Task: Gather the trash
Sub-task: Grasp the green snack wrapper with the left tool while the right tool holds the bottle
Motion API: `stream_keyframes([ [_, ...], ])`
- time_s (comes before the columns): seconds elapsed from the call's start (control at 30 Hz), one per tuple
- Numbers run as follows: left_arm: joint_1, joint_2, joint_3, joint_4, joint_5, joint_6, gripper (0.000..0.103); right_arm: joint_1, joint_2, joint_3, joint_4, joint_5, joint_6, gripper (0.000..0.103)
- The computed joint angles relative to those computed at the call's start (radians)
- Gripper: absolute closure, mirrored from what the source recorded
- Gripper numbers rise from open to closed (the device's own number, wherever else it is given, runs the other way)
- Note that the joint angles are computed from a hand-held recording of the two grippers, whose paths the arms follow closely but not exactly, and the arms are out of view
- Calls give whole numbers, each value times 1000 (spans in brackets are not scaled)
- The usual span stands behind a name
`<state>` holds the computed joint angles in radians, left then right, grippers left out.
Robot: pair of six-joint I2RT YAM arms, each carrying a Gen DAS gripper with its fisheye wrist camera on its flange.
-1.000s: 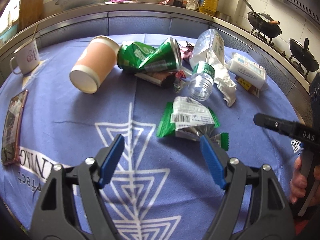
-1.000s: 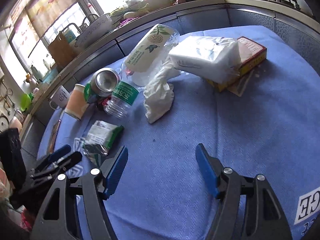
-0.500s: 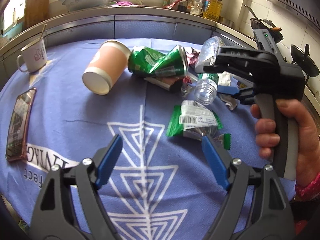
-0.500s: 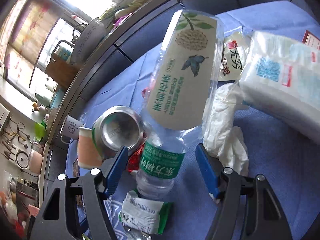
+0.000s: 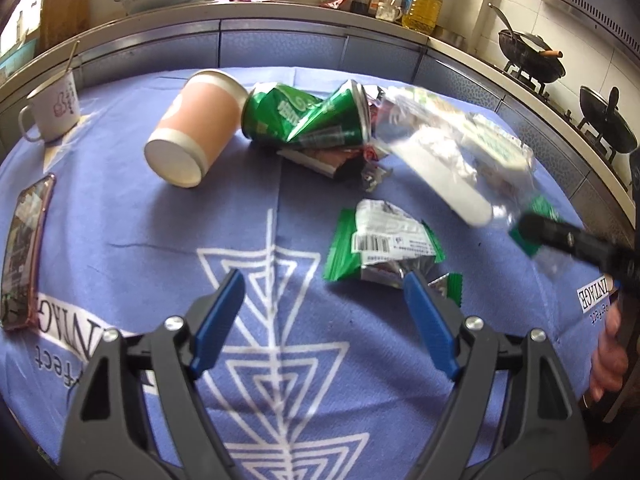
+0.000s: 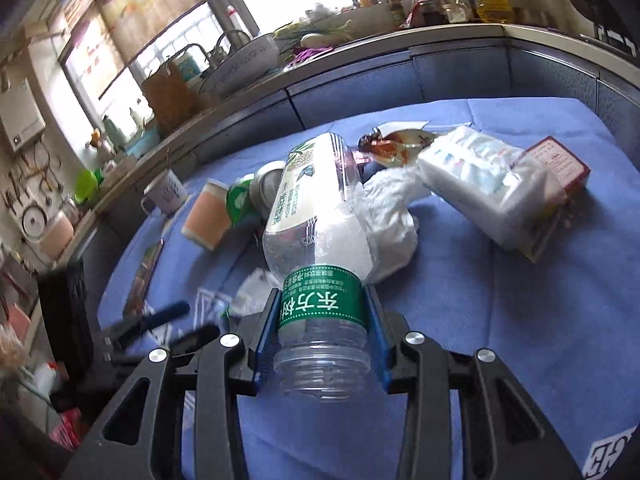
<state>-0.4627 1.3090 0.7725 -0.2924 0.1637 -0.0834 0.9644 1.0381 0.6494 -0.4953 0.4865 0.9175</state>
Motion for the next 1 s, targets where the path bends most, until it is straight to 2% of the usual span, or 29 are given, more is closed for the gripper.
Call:
stream_keyframes([
  [0.13, 21, 22, 29, -8, -3, 3, 25, 112, 23, -2, -141, 83, 92, 64],
  [0.2, 49, 46, 63, -21, 12, -5, 25, 119, 61, 10, -150, 85, 90, 59],
  [0.23, 64, 54, 79, -29, 24, -12, 25, 118, 78, 16, -142, 81, 81, 56],
  [0.3, 93, 66, 108, -41, 49, -31, 25, 114, 106, 24, -117, 82, 57, 39],
  [0.37, 110, 64, 122, -48, 51, -44, 25, 103, 130, 37, -101, 88, 35, 32],
  [0.53, 137, 67, 127, -86, 90, -42, 25, 38, 135, 45, -61, 49, -27, 31],
  [0.67, 64, 49, 95, -84, 50, 43, 24, -6, 120, 37, -40, 27, -70, 30],
  [0.73, 31, 68, 99, -97, 46, 69, 14, -37, 120, 30, -27, 1, -79, 30],
  [0.93, 38, 181, 185, -139, 149, 4, 14, -69, 106, -11, 31, -46, -63, 31],
  [0.97, 48, 202, 203, -146, 176, -13, 14, -64, 108, -12, 35, -45, -64, 35],
  [1.0, 58, 220, 216, -146, 203, -32, 19, -58, 116, -8, 31, -38, -66, 43],
])
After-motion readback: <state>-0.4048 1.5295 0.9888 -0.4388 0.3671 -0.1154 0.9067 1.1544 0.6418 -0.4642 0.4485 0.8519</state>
